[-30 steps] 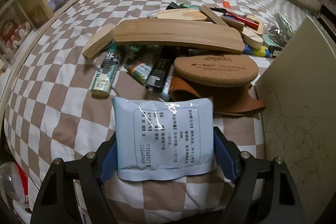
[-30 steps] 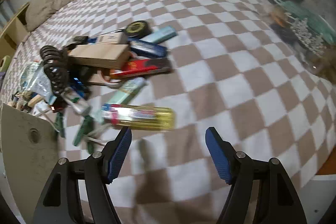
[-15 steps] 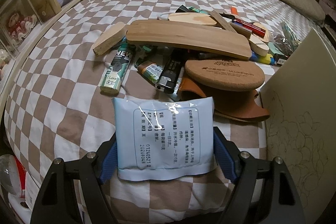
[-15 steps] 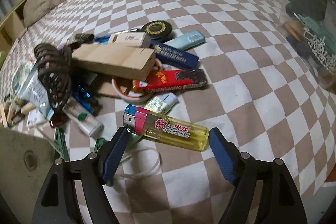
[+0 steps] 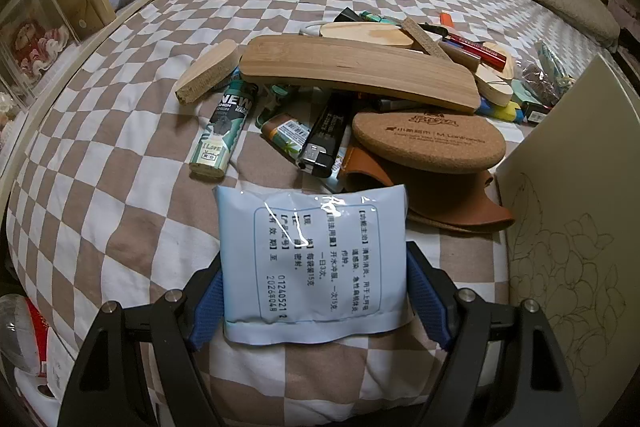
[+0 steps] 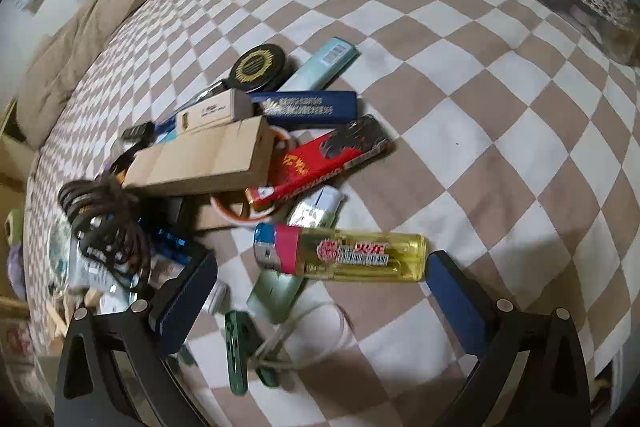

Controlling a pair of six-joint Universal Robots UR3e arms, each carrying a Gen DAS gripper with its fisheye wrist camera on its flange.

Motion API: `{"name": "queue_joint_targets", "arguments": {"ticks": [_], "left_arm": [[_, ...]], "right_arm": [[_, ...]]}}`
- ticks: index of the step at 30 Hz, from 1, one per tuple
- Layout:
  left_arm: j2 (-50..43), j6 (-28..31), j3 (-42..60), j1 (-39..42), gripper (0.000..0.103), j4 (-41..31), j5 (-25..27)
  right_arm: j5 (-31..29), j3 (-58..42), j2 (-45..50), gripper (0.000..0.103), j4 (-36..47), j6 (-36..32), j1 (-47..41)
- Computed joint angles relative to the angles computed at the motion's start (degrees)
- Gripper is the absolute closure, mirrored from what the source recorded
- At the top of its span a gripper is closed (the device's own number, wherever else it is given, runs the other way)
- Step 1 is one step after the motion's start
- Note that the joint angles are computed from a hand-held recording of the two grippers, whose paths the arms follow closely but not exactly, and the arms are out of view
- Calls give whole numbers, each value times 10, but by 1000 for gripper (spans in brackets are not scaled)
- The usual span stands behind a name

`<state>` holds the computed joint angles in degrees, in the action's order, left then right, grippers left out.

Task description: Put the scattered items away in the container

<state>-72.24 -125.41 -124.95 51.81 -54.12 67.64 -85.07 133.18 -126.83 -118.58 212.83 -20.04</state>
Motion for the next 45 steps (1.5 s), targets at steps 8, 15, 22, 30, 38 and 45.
{"name": "queue_joint_targets", "arguments": {"ticks": [8, 15, 22, 30, 38, 45], "left_arm": [[0, -2, 1, 0, 23, -3, -2], [-2, -1, 6, 8, 23, -18, -15], [3, -8, 9, 26, 23, -31, -32], [5, -17, 19, 68, 23, -66, -69], [3, -8, 26, 82, 23, -83, -83], [39, 20, 20, 122, 24, -119, -121]], "right_arm": [[-100, -22, 75, 12, -37, 62, 93], [-58, 34, -29, 20, -44, -8, 35], [0, 66, -154, 20, 2, -10, 37], [30, 82, -243, 20, 27, 33, 75], [-104, 24, -130, 20, -87, 128, 264], [-213, -56, -30, 20, -146, 176, 419]]}}
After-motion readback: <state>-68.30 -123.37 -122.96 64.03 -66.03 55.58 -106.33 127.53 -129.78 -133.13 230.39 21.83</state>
